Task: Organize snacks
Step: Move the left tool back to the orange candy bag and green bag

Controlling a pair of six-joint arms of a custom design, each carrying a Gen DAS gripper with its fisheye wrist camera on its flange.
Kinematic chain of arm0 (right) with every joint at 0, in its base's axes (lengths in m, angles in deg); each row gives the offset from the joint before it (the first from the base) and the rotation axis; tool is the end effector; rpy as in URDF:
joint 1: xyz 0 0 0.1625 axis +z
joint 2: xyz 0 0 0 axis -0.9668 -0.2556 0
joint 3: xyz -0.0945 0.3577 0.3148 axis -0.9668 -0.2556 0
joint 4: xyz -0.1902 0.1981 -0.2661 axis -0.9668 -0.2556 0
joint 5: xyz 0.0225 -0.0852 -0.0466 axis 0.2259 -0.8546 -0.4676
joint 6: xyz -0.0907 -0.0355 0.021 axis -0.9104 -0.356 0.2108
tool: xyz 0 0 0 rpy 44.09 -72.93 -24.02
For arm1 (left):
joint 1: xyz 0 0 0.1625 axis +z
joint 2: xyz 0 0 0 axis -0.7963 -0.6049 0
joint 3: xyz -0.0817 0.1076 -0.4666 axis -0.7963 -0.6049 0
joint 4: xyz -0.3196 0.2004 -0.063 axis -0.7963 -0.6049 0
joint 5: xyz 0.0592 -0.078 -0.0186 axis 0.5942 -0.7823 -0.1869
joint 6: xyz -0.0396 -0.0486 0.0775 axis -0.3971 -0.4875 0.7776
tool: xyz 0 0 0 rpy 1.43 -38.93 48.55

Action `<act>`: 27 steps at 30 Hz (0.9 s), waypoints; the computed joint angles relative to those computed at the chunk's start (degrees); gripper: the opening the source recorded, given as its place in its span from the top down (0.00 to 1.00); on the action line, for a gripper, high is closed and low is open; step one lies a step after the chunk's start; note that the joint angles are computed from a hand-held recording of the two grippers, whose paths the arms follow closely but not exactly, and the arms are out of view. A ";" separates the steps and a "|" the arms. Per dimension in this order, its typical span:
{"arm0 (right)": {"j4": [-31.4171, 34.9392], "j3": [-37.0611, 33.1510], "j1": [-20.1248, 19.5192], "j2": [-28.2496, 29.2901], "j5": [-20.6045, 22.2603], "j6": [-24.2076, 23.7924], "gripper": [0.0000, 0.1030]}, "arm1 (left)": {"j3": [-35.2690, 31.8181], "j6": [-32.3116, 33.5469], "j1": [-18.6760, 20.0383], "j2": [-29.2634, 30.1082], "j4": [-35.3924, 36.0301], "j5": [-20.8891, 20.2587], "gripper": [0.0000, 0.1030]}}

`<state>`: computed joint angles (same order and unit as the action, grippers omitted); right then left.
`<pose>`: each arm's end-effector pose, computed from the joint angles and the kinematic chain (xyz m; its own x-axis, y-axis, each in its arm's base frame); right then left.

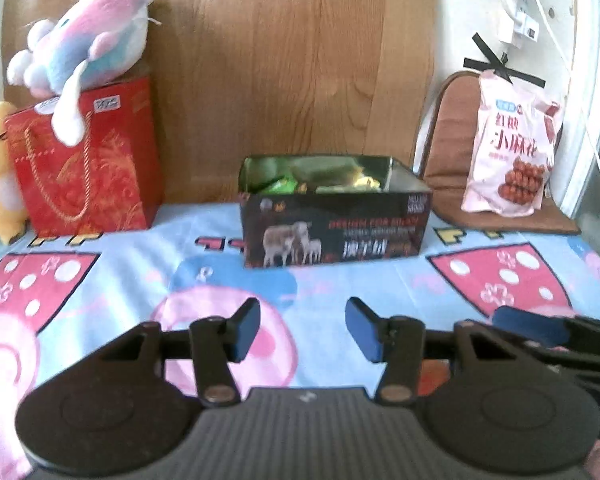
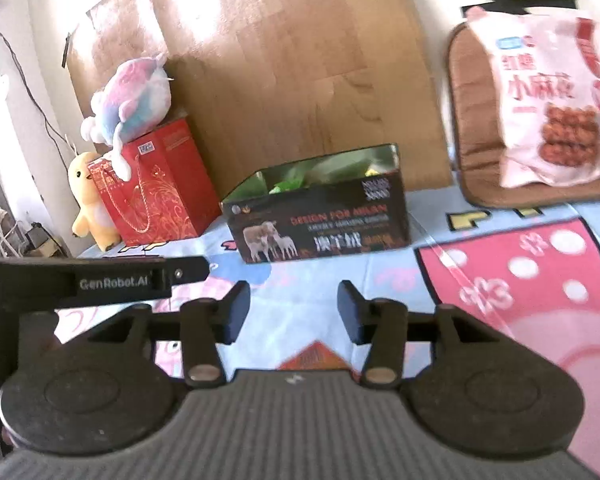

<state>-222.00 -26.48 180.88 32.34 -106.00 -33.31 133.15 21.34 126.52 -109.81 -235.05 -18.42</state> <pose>0.3007 -0.7612 -0.0069 -0.8812 0.0652 0.4682 -0.3897 0.4602 -0.7977 -0.0727 -0.8427 0.2480 -0.6512 0.4652 -0.5996 0.7462 0.5362 -0.3945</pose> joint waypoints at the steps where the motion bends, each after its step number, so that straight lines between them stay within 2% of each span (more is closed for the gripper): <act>1: -0.99 0.95 0.21 -0.06 -0.39 0.13 0.50 | 0.85 0.07 0.09 -0.36 -0.49 0.08 0.53; 8: -4.35 6.40 0.61 -1.15 -1.69 2.30 0.50 | 5.56 0.89 0.53 -2.33 -3.80 0.95 0.51; 13: -5.78 8.68 0.62 -1.53 -3.33 3.63 0.50 | 6.05 0.82 0.99 -2.56 -4.15 1.07 0.50; 19: -4.83 10.79 -0.12 -2.36 -3.96 8.07 0.50 | 6.13 0.91 1.55 -2.46 -4.33 1.40 0.50; 27: -6.82 11.58 0.10 -1.77 -5.39 8.78 0.50 | 6.39 0.55 2.33 -2.47 -3.67 1.10 0.47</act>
<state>-228.82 -14.90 180.98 30.57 -111.39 -24.53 139.55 21.89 128.85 -112.28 -238.72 -17.32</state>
